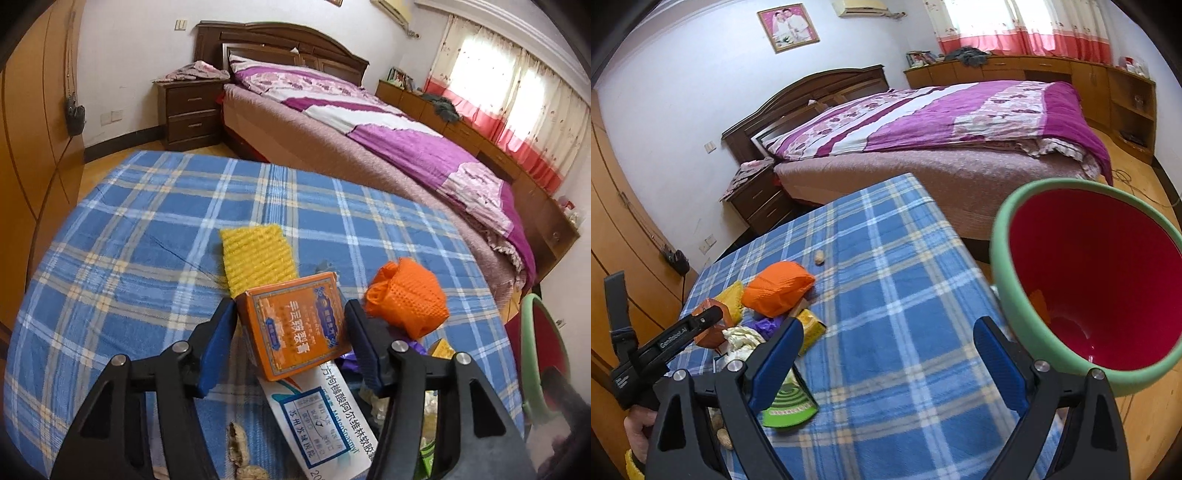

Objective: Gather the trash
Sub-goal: 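Grasp the orange medicine box with the left tool while the right tool grasps the orange mesh bag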

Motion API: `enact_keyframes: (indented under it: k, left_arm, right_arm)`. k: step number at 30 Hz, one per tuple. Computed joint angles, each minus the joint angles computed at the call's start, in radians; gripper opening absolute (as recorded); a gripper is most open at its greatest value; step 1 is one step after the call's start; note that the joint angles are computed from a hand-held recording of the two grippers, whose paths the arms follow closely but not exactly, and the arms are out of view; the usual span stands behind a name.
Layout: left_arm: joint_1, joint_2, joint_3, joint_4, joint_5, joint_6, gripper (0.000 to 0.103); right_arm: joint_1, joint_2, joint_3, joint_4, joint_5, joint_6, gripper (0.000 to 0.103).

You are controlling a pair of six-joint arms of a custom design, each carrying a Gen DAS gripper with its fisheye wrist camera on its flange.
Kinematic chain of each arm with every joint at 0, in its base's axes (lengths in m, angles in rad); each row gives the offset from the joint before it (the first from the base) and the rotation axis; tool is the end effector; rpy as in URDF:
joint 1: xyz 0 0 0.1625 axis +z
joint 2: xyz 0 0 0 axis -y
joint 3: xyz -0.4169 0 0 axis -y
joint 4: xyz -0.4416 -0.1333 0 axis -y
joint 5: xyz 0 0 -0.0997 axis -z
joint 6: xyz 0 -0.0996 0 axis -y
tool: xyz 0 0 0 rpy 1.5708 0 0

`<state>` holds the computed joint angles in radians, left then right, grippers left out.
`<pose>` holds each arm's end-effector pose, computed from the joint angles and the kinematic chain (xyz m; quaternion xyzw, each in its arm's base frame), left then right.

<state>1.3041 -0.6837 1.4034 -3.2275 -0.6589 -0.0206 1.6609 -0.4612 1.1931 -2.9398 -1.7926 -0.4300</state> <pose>0.0033 -0.7924 0.1790 -0.0990 0.8194 -0.4575 0.3308 0.1865 -0.8264 0.0341 0.2092 -0.9210 0.2890 0.1562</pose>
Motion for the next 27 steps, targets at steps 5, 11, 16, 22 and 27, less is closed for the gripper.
enact_keyframes:
  k: [5,11,16,22,27]
  left_arm:
    - [0.0,-0.004,-0.005,-0.064,0.039,0.063,0.061]
    - [0.021,0.01,-0.028,-0.171,0.088,0.126,0.061]
    - [0.041,0.008,-0.021,-0.205,0.08,0.116,0.061]
    - [0.051,-0.007,-0.001,-0.193,0.051,0.082,0.061]
    - [0.053,-0.016,0.012,-0.171,0.03,0.058,0.061]
  right_arm:
    - [0.023,0.044,-0.06,0.041,0.001,-0.02,0.095]
    - [0.047,0.108,-0.147,0.109,0.006,-0.049,0.095]
    - [0.068,0.191,-0.269,0.195,-0.017,-0.069,0.095]
    - [0.086,0.286,-0.411,0.275,-0.038,-0.088,0.095]
    - [0.095,0.355,-0.511,0.322,-0.063,-0.083,0.095]
